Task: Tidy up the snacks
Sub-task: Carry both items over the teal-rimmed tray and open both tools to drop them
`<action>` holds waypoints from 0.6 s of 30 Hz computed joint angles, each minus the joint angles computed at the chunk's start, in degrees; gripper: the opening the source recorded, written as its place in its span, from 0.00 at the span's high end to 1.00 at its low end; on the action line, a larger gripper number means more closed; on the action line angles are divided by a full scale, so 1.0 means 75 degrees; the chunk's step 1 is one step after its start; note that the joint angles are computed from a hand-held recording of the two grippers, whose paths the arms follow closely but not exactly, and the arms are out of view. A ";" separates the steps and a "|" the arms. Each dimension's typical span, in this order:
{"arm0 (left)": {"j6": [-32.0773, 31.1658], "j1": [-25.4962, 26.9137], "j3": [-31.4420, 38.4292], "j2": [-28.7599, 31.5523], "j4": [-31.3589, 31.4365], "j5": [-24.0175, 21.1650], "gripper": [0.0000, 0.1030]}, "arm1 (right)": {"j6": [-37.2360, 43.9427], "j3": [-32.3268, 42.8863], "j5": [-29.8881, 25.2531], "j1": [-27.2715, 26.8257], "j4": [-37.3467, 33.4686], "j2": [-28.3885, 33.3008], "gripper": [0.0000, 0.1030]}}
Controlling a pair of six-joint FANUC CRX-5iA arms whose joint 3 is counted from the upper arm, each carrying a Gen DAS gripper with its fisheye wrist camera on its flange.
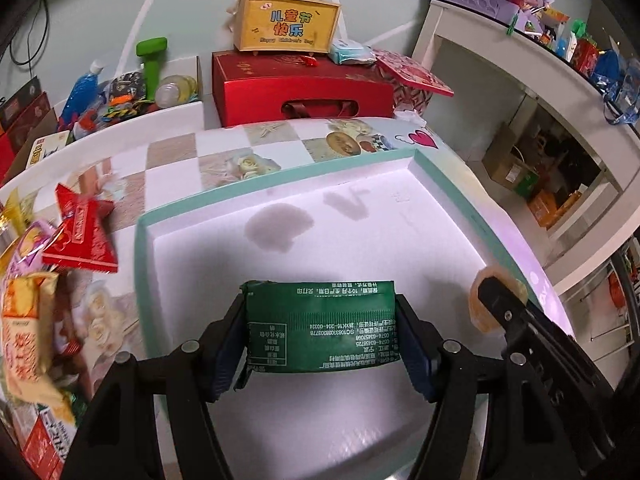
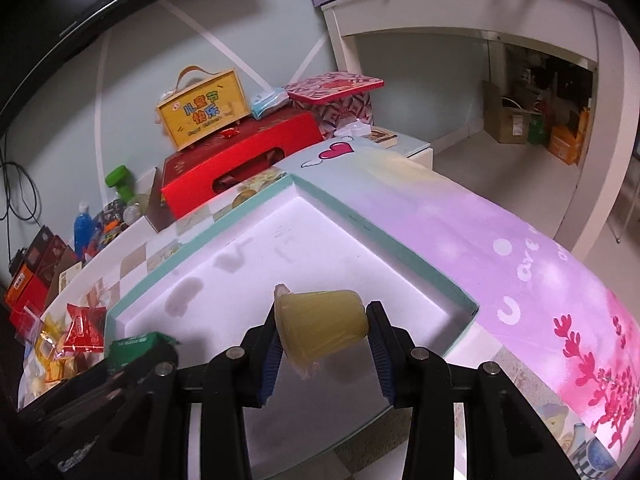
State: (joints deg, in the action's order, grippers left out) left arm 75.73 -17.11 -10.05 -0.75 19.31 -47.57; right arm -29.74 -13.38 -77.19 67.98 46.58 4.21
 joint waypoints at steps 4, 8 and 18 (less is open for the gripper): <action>-0.0006 0.0029 -0.0073 -0.0043 0.0049 0.0112 0.22 | 0.0002 -0.0013 0.0064 0.0003 -0.0033 0.0000 0.58; 0.0155 0.0147 -0.0109 -0.0116 0.0074 -0.0024 0.22 | -0.0008 -0.0051 0.0160 0.0027 -0.0010 -0.0024 0.58; 0.1145 0.0292 -0.0050 -0.0652 -0.1188 0.0299 0.04 | 0.0251 0.0159 -0.0036 0.0156 0.0085 0.0079 0.42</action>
State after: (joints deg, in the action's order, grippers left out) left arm 84.32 -14.93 -10.43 -5.65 10.40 -45.32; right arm -27.86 -12.19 -77.46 69.15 47.21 4.80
